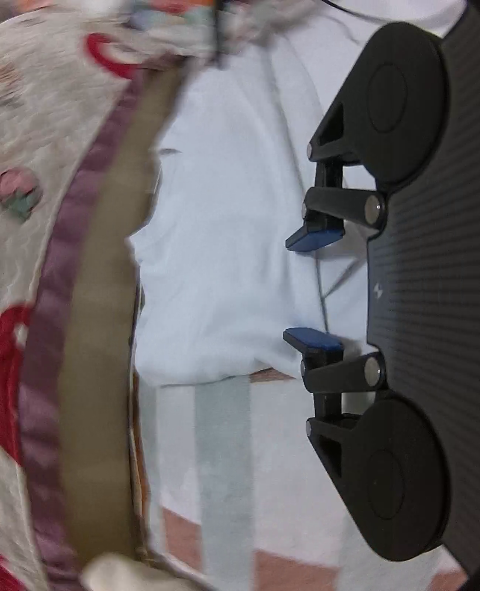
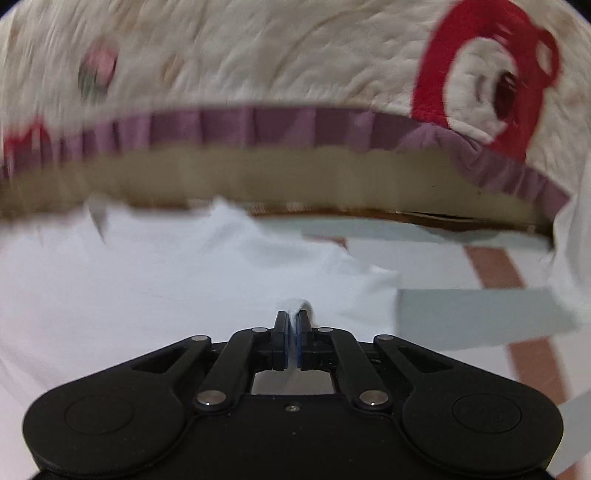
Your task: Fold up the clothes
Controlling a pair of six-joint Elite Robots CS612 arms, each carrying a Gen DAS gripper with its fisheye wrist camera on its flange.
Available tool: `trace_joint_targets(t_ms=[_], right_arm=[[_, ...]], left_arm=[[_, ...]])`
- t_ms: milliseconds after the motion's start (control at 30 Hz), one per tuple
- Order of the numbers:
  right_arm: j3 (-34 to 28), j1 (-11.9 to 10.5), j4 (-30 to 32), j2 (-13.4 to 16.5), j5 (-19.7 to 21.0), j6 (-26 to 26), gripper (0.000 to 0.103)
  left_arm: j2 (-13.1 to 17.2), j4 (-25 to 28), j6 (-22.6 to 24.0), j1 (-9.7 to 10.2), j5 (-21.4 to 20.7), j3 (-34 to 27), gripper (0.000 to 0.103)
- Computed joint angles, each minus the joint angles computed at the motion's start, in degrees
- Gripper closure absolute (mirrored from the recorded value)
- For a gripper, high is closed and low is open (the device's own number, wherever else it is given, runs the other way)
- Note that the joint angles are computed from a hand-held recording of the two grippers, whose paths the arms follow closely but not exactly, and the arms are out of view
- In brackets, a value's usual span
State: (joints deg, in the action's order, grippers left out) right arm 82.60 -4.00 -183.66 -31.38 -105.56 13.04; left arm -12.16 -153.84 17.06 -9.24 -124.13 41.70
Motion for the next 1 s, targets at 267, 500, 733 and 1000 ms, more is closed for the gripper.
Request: trace_joint_targets(t_ms=[267,500,733,1000], right_arm=[[0.3,1.7,2.5,-1.5,-6.7,-3.0,0.090],[-0.9,1.4,4.4,-0.7,8.2,-1.2,0.058],[4.9,0.3,3.3,-3.3,8.4,-1.1,0.056],[11.5,-0.2,4.0,-8.1,5.8,9.6,0.050]], left_arm=[[-0.2,2.3,1.5,-0.14,0.8,-0.7,0.056],[-0.9,1.3,3.8,-0.23,1.8,0.8,0.056],[-1.3,1.0,5.3,-0.32,2.6,1.4,0.056],[-3.8,0.7,7.1,-1.25,8.1,5.1,0.055]])
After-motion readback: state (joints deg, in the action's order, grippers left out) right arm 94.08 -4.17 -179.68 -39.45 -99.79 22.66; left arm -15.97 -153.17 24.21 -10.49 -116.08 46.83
